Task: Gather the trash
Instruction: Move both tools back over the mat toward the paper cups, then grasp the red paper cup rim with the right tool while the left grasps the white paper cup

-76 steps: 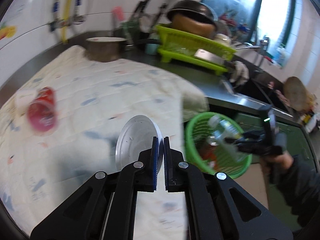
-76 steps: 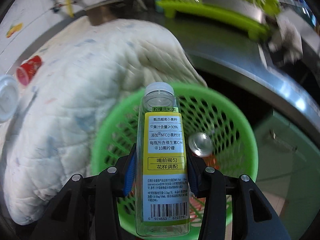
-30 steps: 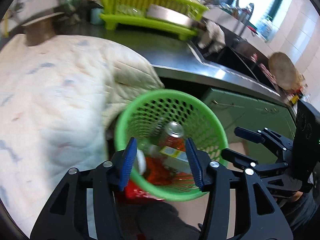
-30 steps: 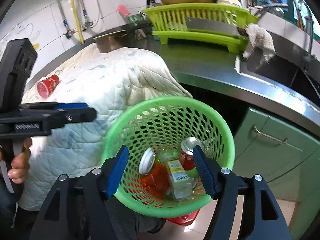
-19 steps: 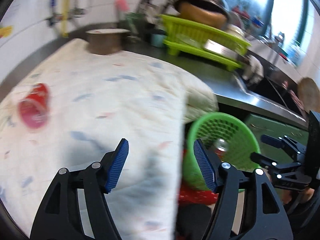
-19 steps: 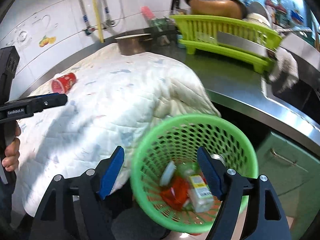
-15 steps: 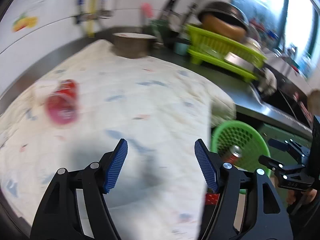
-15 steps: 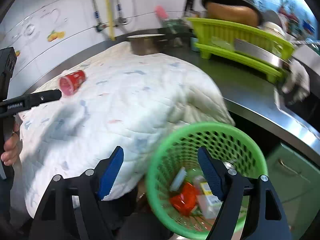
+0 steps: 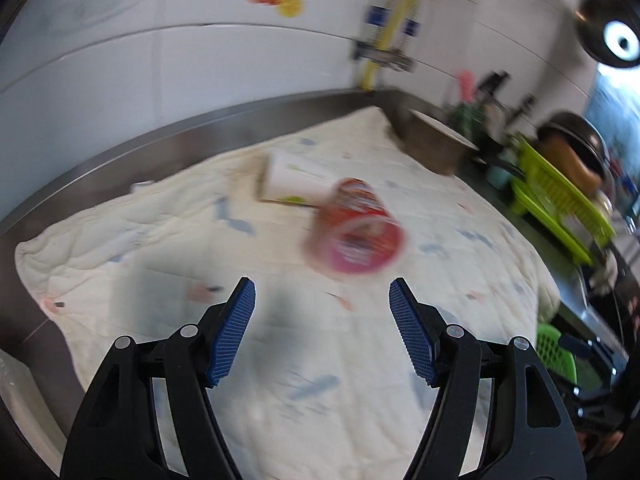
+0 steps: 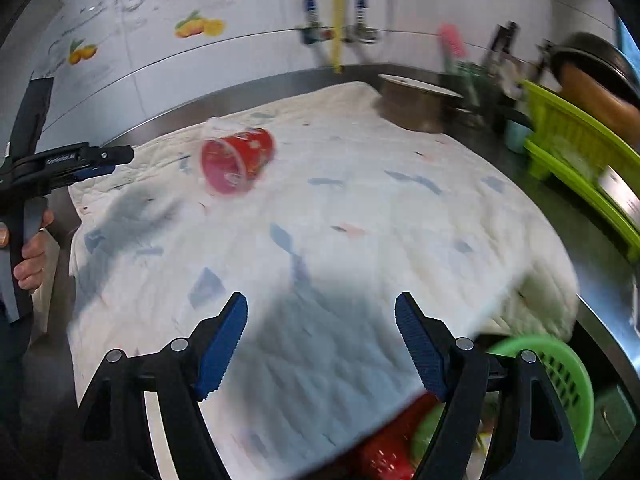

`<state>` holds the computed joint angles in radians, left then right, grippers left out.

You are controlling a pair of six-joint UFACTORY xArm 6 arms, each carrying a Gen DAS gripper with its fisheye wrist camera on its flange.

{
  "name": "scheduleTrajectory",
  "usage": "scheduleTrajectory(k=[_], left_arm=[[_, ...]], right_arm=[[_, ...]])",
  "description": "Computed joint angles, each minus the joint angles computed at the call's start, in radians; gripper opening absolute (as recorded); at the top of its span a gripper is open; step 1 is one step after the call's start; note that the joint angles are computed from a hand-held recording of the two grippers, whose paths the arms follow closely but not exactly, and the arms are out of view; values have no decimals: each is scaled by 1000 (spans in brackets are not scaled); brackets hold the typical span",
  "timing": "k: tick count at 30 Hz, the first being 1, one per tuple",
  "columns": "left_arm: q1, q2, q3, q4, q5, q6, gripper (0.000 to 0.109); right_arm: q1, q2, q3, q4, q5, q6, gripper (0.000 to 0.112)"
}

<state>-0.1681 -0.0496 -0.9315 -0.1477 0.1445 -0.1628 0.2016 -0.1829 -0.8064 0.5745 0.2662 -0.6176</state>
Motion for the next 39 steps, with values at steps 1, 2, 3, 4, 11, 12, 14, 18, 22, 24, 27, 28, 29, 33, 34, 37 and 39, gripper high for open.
scheduleTrajectory(k=[1,2,3,4,11,12,14,18,22,24,27,28,29,33,34,37,39], left_arm=[[9,10,-10,-43,2,32,69],[19,21,-19,-100,2,80,69],[27,30,-24,-123,-3,100,69],[33,42,-34,-151,-6,125,69],[57,157,-157,-344,15,274,67],[57,173,-179,-399,24,317,67],[61,199,-213,-482,34,391,67],[65,270,-285,-439,37,381,63],[65,342,-369,-479,53,424,62],[64,375,-412,-498,59,451,62],[63,426,-473,-479,59,452,62],[62,438,-491,-499,68,469,62],[62,452,-512,-521,78,491,62],[60,508,-582,-496,90,498,63],[60,522,-599,-479,93,488,63],[62,562,-651,-504,105,528,64],[67,592,-692,-504,133,532,64]], right_arm=[[15,28,-27,-9,-2,11,74],[33,64,-62,-21,-4,27,74],[52,102,-99,-39,-11,49,74],[61,121,-119,-46,-12,57,73],[126,342,-357,-143,-18,185,70],[131,368,-386,-160,-16,204,69],[139,441,-467,-240,-9,281,67],[140,542,-583,-348,-1,402,63],[132,642,-710,-385,34,469,54],[128,676,-753,-393,42,482,49],[122,714,-802,-398,62,489,34],[120,725,-816,-370,69,461,23],[120,727,-818,-357,70,446,15],[113,711,-787,-355,54,427,6],[109,696,-765,-344,42,407,6],[100,645,-693,-321,9,360,5],[92,611,-649,-287,-6,324,5]])
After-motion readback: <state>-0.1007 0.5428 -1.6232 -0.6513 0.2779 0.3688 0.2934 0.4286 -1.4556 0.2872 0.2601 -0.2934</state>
